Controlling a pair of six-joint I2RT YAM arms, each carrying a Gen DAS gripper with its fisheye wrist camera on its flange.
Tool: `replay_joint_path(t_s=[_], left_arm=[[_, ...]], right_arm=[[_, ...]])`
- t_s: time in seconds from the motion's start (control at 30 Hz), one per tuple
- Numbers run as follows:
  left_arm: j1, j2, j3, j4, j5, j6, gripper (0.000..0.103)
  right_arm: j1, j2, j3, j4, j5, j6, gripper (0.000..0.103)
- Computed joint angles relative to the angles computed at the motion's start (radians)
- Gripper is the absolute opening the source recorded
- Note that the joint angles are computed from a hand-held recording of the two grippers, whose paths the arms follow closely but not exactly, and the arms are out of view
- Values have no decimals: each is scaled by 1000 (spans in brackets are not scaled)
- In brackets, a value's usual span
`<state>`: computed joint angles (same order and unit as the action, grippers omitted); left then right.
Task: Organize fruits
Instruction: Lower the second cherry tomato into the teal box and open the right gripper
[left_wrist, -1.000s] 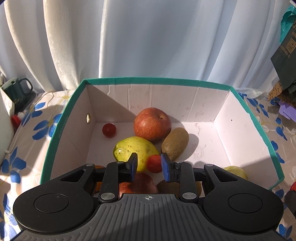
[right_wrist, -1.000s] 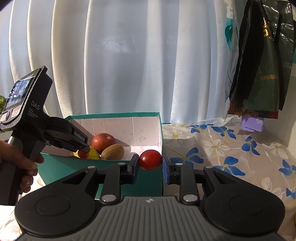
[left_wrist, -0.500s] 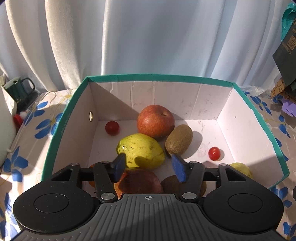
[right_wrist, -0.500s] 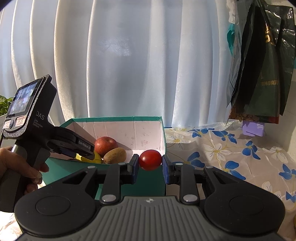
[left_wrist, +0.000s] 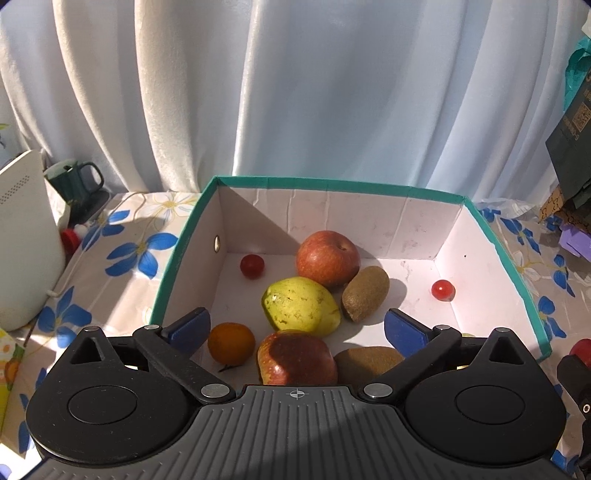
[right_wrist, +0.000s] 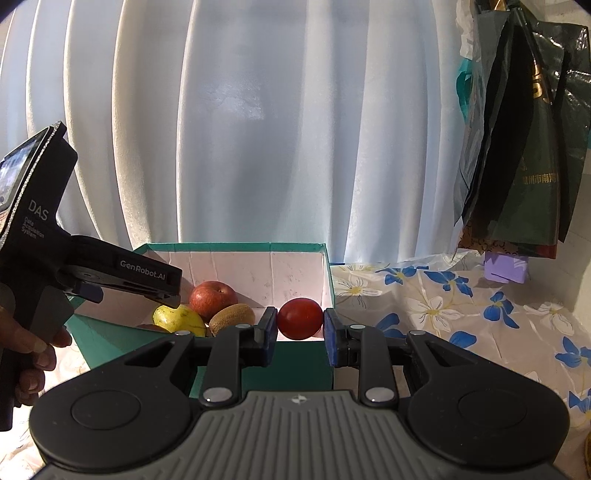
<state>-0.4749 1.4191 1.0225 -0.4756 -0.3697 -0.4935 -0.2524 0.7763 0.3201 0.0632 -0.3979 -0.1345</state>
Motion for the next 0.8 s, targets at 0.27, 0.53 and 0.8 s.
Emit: replay_joint_path(t_s=[0.27, 0.53, 0.8], left_arm=[[-52, -196, -77, -58, -127, -62, 103], [-55, -294, -102, -125, -217, -98, 103], [-3, -327, -128, -182, -163, -137, 103]], right_arm=[[14, 7, 4, 28, 16, -10, 26], [135, 131, 23, 125, 107, -21, 26], [243, 307, 70, 180, 175, -20, 26]])
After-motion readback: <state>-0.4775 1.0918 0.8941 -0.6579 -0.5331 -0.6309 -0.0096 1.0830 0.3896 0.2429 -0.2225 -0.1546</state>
